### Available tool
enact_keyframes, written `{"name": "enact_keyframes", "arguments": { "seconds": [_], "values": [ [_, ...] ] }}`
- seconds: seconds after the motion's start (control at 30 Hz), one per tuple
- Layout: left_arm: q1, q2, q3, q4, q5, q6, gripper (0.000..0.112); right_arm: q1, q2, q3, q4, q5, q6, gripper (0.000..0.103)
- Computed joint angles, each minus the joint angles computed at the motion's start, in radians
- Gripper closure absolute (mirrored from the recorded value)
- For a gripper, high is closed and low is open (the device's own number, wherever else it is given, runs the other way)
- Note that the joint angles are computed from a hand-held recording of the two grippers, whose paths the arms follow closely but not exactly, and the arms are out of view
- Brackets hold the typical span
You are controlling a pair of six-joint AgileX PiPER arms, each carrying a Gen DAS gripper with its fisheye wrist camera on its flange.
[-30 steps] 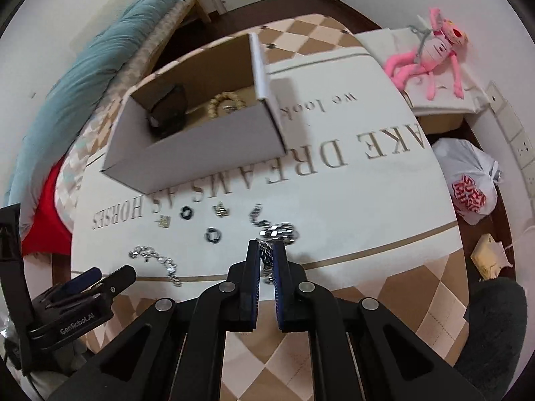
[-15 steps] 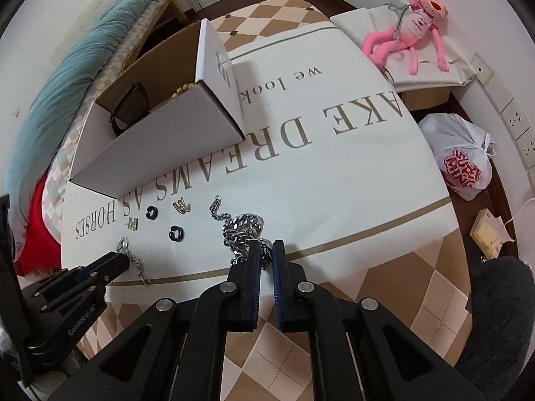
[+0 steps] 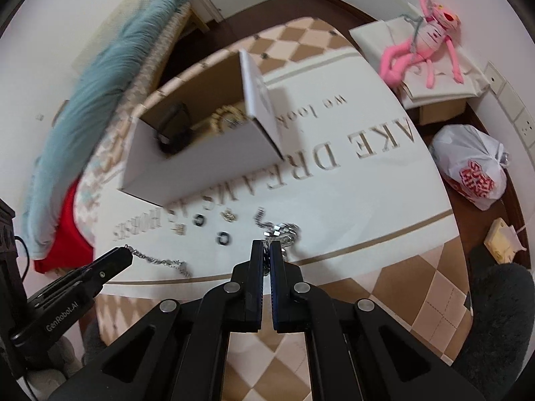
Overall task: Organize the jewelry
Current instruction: 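Grasp the chunky silver chain bracelet with the right tool while the left tool grasps the thin silver charm chain, then carry both chains into the cardboard box and open both tools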
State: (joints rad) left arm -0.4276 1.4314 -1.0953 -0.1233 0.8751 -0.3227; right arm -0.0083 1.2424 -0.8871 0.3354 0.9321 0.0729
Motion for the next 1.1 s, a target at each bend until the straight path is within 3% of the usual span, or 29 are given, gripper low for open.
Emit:
{"name": "enact_keyframes", "arguments": {
  "seconds": [0.23,0.47,0.73,1.1],
  "values": [
    [0.053,-0.055,-0.148,-0.070,0.096,0.057,0.104,-0.032,-0.029,-0.133,0.101,0.102,-0.041,0.100],
    [0.093,0.067,-0.410,-0.087,0.161,0.098,0.104,-0.048,0.043,-0.393,0.150,0.182,-0.066,0.100],
    [0.122,0.308,-0.669,-0.081,0.243,0.147,0.104,-0.006,0.304,-0.729,0.058,0.227,-0.046,0.100],
    [0.164,0.532,-0.752,-0.122,0.303,0.155,0.104,0.069,0.627,-0.978,-0.130,0.271,-0.005,0.100]
  ]
}}
